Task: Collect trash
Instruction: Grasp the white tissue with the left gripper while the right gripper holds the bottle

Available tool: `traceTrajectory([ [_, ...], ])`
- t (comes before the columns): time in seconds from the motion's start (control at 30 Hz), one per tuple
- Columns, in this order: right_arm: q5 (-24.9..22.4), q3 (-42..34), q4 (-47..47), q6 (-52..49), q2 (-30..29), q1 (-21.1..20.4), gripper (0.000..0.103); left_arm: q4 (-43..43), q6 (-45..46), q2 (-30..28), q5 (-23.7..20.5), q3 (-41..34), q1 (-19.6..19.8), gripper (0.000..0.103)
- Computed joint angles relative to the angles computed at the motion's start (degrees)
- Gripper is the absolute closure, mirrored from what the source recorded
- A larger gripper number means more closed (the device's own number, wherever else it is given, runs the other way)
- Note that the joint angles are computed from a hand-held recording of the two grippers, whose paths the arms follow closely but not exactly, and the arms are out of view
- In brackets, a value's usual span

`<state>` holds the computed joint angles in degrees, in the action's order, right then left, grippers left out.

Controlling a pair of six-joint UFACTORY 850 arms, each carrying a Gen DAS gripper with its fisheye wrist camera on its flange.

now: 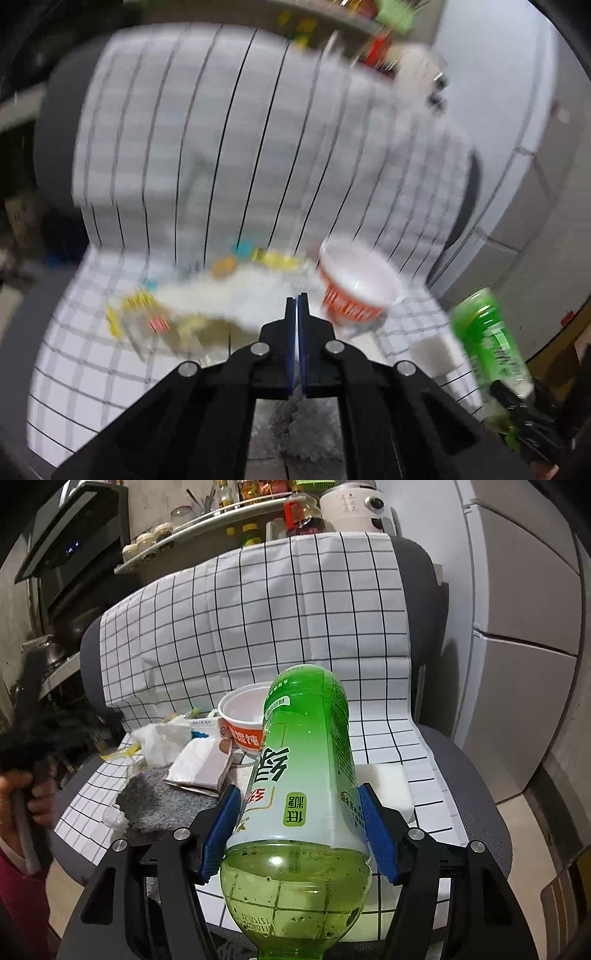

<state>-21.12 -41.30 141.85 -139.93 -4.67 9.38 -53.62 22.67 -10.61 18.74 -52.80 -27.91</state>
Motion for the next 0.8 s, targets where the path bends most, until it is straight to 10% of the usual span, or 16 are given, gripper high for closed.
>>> traceTrajectory([
  [0.23, -2.5, 2.5, -5.3, 5.4, 3.5, -1.1, 0.038, -13.8, 17.4, 7.1, 2.2, 2.5, -4.4, 0.103],
  [0.37, -1.8, 4.2, -4.9, 4.6, 5.5, -1.2, 0.038, -19.8, 18.7, 1.2, -0.6, 0.3, -3.1, 0.03],
  [0.67, -0.1, 4.3, -2.4, 1.6, 4.7, -2.1, 0.038, -11.8, 6.9, -8.2, -7.6, -4.6, 2.1, 0.03],
  [0.8, 0.0, 2.9, -2.7, 1.8, 2.2, -1.9, 0.038, -20.4, 15.7, -11.7, -8.3, -8.1, 2.8, 0.037],
])
